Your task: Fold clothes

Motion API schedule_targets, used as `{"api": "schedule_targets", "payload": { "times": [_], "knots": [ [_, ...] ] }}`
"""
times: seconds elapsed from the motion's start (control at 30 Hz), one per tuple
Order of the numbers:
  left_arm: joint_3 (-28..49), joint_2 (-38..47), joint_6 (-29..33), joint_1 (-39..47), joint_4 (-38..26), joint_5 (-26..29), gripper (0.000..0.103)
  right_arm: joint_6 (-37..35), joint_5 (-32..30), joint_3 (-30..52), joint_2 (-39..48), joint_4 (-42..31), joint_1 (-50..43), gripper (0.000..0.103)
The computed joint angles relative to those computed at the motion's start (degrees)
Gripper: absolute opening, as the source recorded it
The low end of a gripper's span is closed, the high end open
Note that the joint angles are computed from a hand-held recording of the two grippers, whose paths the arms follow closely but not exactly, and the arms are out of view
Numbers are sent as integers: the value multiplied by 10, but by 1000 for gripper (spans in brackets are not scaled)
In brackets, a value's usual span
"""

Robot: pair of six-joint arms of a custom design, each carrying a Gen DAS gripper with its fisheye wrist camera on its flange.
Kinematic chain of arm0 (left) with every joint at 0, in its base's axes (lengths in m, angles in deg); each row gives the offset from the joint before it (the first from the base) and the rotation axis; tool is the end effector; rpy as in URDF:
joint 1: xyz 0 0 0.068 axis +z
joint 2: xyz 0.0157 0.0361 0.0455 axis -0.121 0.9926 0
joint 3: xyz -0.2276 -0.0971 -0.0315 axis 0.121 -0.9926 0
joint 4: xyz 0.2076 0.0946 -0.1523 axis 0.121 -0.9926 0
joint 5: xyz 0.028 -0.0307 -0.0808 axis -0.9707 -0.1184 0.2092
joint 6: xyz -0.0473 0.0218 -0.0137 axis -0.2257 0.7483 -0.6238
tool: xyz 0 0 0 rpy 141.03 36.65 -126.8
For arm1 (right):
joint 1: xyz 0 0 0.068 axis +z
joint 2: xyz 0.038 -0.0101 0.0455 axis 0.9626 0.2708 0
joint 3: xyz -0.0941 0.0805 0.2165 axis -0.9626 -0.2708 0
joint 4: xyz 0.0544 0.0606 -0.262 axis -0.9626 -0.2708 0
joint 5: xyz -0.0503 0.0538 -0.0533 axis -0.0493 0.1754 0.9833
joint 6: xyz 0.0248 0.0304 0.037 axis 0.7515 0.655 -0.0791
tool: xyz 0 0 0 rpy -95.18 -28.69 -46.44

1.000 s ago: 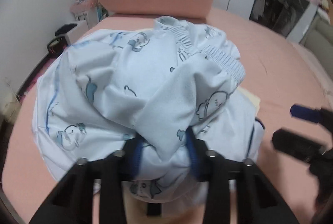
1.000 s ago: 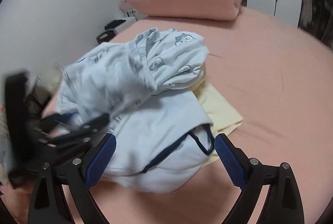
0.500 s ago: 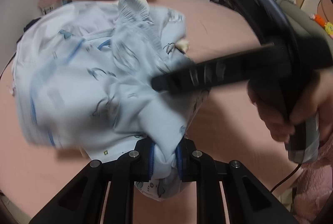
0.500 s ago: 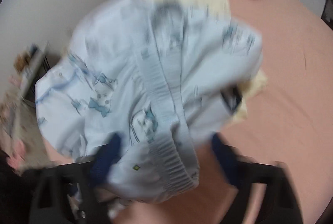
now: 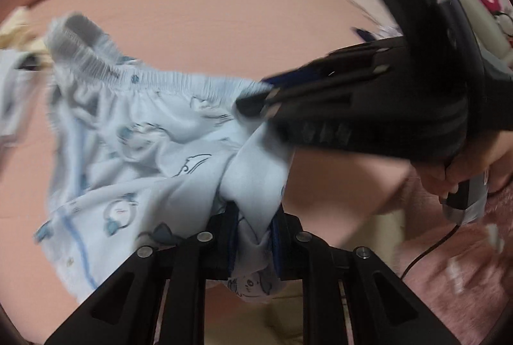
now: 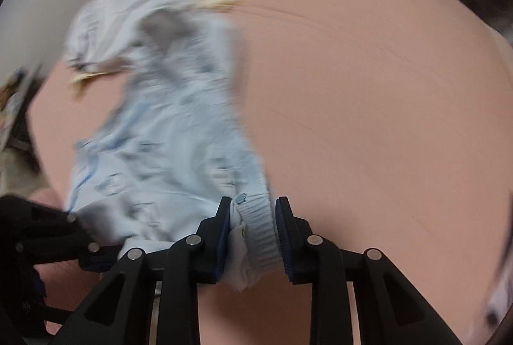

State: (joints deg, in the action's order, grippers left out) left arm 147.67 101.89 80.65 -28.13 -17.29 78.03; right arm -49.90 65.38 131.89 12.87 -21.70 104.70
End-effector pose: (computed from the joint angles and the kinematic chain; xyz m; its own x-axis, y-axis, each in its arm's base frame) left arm 0.3006 -0.1341 0.3011 -0.7456 0.5400 -0.3904 0.6631 0.6590 -0.3549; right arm 0.2174 0.1268 0.3321 -0.9454 -0.1435 -0.2926 -0.1770 0.9800 0.0913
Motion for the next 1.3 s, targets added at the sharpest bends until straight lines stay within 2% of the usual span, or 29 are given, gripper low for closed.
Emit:
{"api": "schedule_targets", "payload": {
  "times": [0.07,0.13,0.2,0.27,0.33,0.4,0.47,0.57,0.63,0.67,0.7,0.8,0.93,1.0,1.03,1.07,1.1,1.2,1.3],
  "knots": [
    [-23,-6,-51,-61,20,16,19,8,-3,-48,-91,-46,-68,26],
    [-22,6,-73,-96,33,5,25,-4,-48,-81,-155,-73,-156,28],
    [29,55,-50,-88,0,-5,61,-33,-94,-116,-201,-95,-249,29],
    [38,36,-46,-94,-30,-1,66,-40,-102,-142,-226,-105,-299,32],
    [43,19,-46,-81,-52,6,66,-33,-125,-166,-251,-94,-335,45],
    [44,2,-45,-36,-61,11,66,-18,-143,-186,-270,-76,-355,64],
    [51,-14,-21,25,-87,7,66,9,-143,-208,-263,-43,-318,67],
    [-29,-58,-77,17,-35,2,66,33,-138,-247,-235,6,-244,69],
    [-84,-104,-94,-11,-8,-5,66,40,-112,-260,-228,29,-183,68],
    [-105,-124,-99,-27,10,-10,66,32,-126,-247,-218,35,-161,55],
    [-122,-141,-105,-42,29,-13,66,25,-154,-238,-212,40,-152,47],
    [-162,-177,-130,-84,76,-26,66,18,-239,-220,-206,49,-144,45],
    [-178,-185,-144,-141,112,-87,66,-1,-257,-300,-268,96,-188,45],
    [-181,-178,-137,-159,128,-129,66,-2,-274,-298,-290,80,-241,45],
    [-176,-162,-133,-175,132,-161,64,-39,-279,-290,-299,47,-292,45],
    [-163,-135,-134,-192,123,-197,47,-58,-269,-284,-297,35,-324,45],
    [-159,-122,-146,-195,112,-211,41,-54,-245,-283,-287,44,-335,45],
    [-165,-148,-160,-151,88,-146,38,-42,-191,-283,-262,93,-346,45],
    [-168,-183,-154,-98,50,-99,38,-64,-189,-281,-211,138,-320,45]
  ]
}}
